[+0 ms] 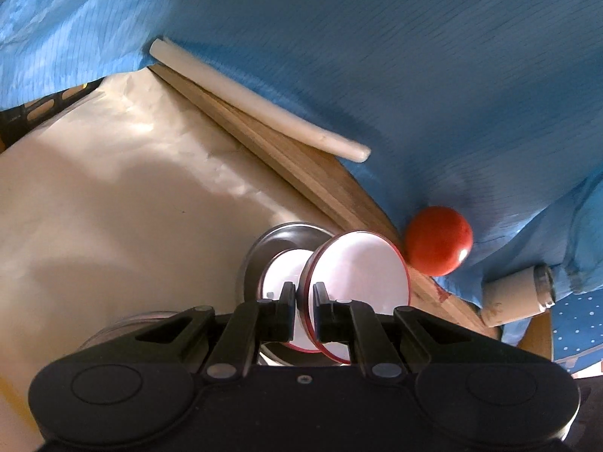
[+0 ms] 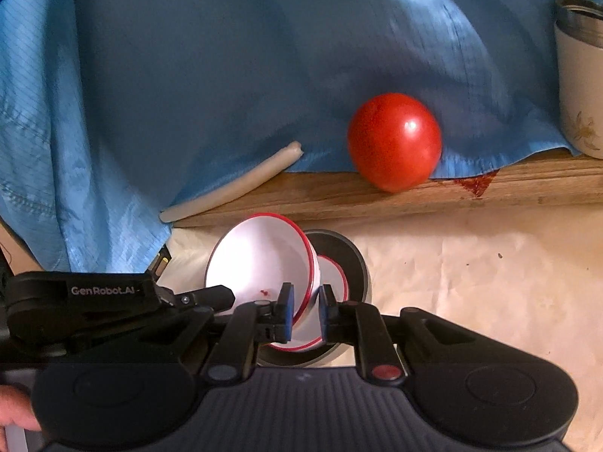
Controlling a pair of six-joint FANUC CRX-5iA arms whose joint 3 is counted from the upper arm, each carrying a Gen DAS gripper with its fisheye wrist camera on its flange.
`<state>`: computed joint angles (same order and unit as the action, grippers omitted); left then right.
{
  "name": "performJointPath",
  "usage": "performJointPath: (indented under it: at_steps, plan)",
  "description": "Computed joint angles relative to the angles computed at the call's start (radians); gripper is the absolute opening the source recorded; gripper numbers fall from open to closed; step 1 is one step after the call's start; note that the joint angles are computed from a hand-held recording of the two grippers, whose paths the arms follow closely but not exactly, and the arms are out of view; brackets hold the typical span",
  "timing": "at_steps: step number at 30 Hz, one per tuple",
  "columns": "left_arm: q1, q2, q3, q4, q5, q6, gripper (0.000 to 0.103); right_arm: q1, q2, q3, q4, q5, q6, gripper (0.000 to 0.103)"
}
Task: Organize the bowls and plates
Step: 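Lift the second bowl with the left gripper and carry it over the first bowl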
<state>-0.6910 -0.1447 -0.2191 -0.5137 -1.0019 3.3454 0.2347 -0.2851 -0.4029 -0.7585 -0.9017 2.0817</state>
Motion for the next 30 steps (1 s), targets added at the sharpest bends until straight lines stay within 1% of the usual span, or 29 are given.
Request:
performJointPath:
  at_steps: [8, 12, 22, 30]
  plan:
    - [0.029, 0.010, -0.015, 0.045, 0.030, -0.046, 0.009, 0.034, 0.003, -0.005, 0.055, 0.024, -0.050, 0.016]
    - [0.033, 0.018, -0.009, 0.053, 0.016, -0.057, 0.009, 0.041, 0.012, -0.003, 0.062, 0.020, -0.057, 0.017]
    - [0.063, 0.027, 0.000, 0.084, 0.012, -0.104, 0.009, 0.052, 0.027, -0.001, 0.075, 0.020, -0.071, 0.017]
    - [0.069, 0.037, -0.001, 0.102, 0.012, -0.127, 0.010, 0.059, 0.041, 0.000, 0.090, 0.025, -0.093, 0.017]
